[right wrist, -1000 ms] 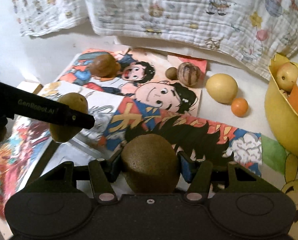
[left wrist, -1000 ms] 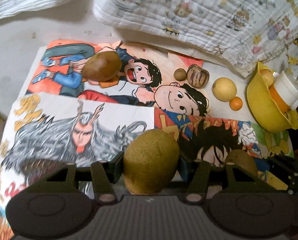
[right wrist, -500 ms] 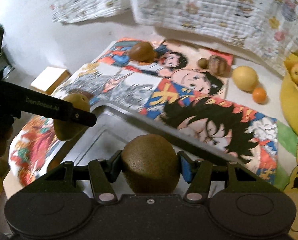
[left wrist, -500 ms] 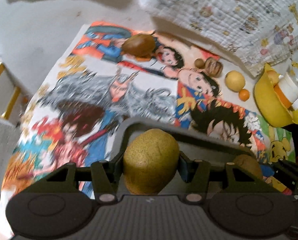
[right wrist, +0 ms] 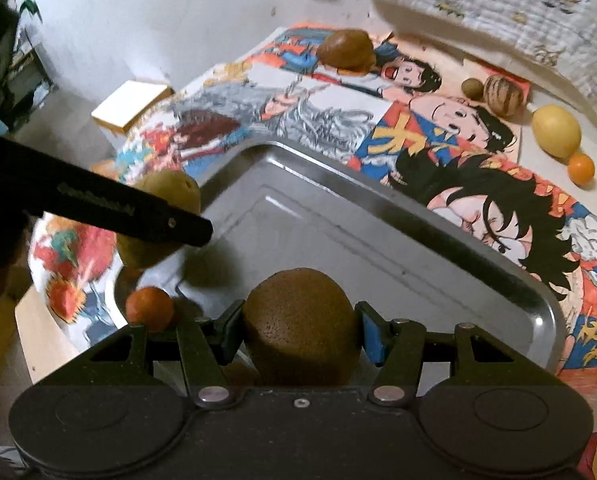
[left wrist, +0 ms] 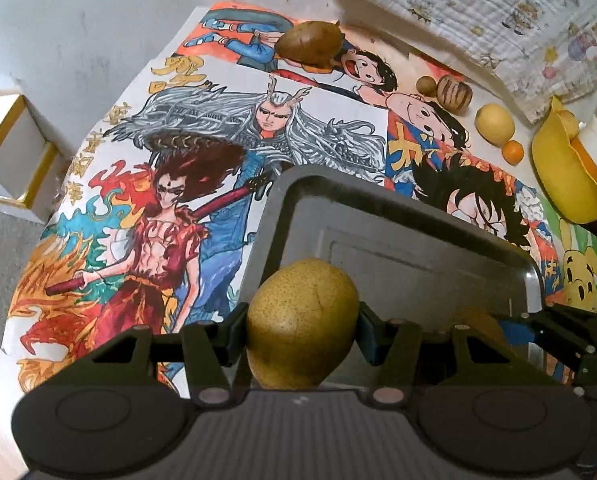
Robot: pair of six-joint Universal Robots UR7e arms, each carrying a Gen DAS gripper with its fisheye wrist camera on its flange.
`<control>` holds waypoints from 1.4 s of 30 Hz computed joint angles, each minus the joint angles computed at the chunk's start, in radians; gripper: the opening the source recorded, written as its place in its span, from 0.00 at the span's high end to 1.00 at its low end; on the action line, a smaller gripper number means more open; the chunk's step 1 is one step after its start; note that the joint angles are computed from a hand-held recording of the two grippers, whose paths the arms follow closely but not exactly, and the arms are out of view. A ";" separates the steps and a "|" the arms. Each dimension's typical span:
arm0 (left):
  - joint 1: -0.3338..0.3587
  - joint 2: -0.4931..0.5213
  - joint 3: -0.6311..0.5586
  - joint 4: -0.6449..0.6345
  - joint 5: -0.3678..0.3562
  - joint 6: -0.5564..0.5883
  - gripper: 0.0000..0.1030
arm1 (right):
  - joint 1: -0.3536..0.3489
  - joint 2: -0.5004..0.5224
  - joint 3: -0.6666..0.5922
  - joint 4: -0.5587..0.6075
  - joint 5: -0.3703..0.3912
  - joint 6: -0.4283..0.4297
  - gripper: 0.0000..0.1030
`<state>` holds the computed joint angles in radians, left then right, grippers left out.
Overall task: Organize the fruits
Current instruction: 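Carry the potato and large kiwi into the tray and open both tools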
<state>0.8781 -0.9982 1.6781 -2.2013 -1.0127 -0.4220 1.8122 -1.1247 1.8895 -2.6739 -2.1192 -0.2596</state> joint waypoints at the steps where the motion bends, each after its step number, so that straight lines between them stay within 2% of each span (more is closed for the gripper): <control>1: 0.000 0.002 -0.002 0.001 -0.001 0.001 0.43 | -0.001 0.001 0.001 0.002 -0.003 -0.004 0.42; 12: -0.009 0.012 0.001 0.016 -0.028 0.024 0.43 | -0.009 -0.030 0.043 0.011 -0.030 0.027 0.42; 23: -0.008 0.029 -0.015 0.047 -0.007 0.022 0.43 | -0.009 -0.026 0.042 0.011 -0.019 0.035 0.40; 30: -0.002 0.026 -0.026 0.061 -0.021 -0.014 0.44 | -0.023 -0.056 0.063 0.001 0.039 0.077 0.37; 36: -0.016 0.014 -0.014 0.077 -0.011 -0.046 0.35 | -0.020 -0.083 0.086 -0.004 0.059 0.081 0.28; 42: -0.041 -0.029 0.027 0.056 -0.002 -0.069 0.18 | -0.006 -0.128 0.121 -0.018 0.069 0.052 0.16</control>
<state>0.8375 -1.0275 1.7053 -2.1458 -1.0143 -0.4905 1.8060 -1.2529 2.0103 -2.6916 -2.0505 -0.2072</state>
